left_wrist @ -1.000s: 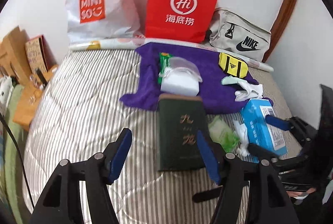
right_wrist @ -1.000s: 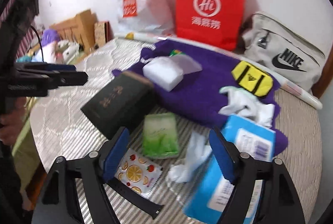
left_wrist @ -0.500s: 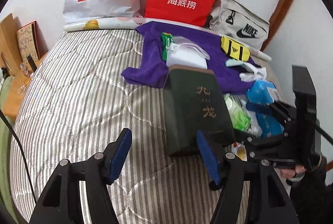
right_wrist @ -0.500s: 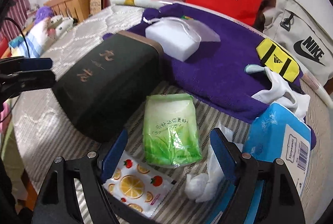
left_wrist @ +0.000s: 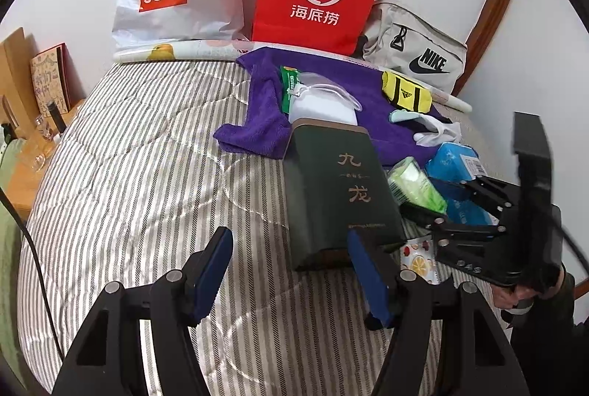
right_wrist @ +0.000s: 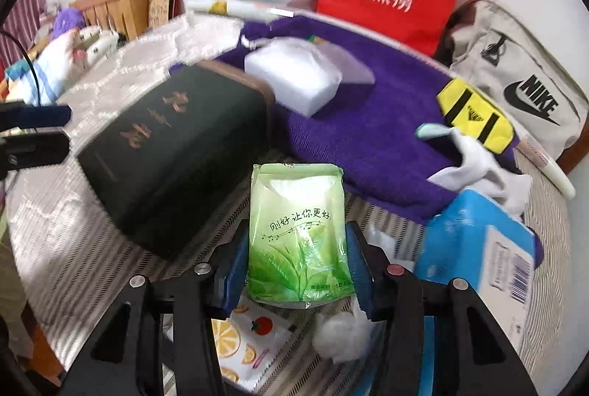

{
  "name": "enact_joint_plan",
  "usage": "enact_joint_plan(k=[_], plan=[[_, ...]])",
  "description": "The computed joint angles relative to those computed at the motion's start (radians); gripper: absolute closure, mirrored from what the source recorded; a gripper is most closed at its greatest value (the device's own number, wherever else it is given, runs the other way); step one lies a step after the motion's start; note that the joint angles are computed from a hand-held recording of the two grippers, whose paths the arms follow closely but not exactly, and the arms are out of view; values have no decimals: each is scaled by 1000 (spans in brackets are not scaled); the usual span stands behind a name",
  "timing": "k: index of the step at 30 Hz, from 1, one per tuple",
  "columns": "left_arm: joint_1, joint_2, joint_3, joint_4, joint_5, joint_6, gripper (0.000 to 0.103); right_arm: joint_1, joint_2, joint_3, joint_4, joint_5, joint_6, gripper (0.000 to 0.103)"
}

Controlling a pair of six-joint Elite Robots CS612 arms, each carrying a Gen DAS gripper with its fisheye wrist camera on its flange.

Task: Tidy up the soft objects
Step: 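Lower the right tool onto the green tea-leaf packet and close it, then close the left tool on the black watch strap while the right tool holds the green packet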

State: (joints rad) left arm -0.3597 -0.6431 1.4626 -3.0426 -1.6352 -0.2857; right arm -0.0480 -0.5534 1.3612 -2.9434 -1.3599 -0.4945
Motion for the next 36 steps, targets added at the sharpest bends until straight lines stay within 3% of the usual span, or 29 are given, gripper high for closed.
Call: enact_joint_plan(k=[4,10,15,19,23,25,28,30,34,36], plan=[[-9,-16,22,5,-4,5,40,-20,-33,42,-21,80,38,54],[-40,-43,65,10,-3,64,40,-46,-88,139,-114,143,73,54],[-62,-33,80,-3,-59,152,40,-68,-121,208,-180,166,104,54],[-85,-22,83,-10,-14,235,40,-90,-147,271,-225,178,117,54],[-77,10,38,35,-112,273,40,-114,-160,321,-236,200,128,54],[-76,23,15,58,-126,297,40,-130,-163,343,-232,221,139,54],[-80,38,-4,67,-109,323,41,-142,-161,369,-247,205,149,54],[-70,48,-20,102,-179,331,41,-147,-159,380,-250,188,153,54],[-86,24,35,63,-129,368,41,-148,-150,391,-259,146,150,54],[-89,10,60,60,-138,362,41,-146,-142,391,-271,115,140,54]])
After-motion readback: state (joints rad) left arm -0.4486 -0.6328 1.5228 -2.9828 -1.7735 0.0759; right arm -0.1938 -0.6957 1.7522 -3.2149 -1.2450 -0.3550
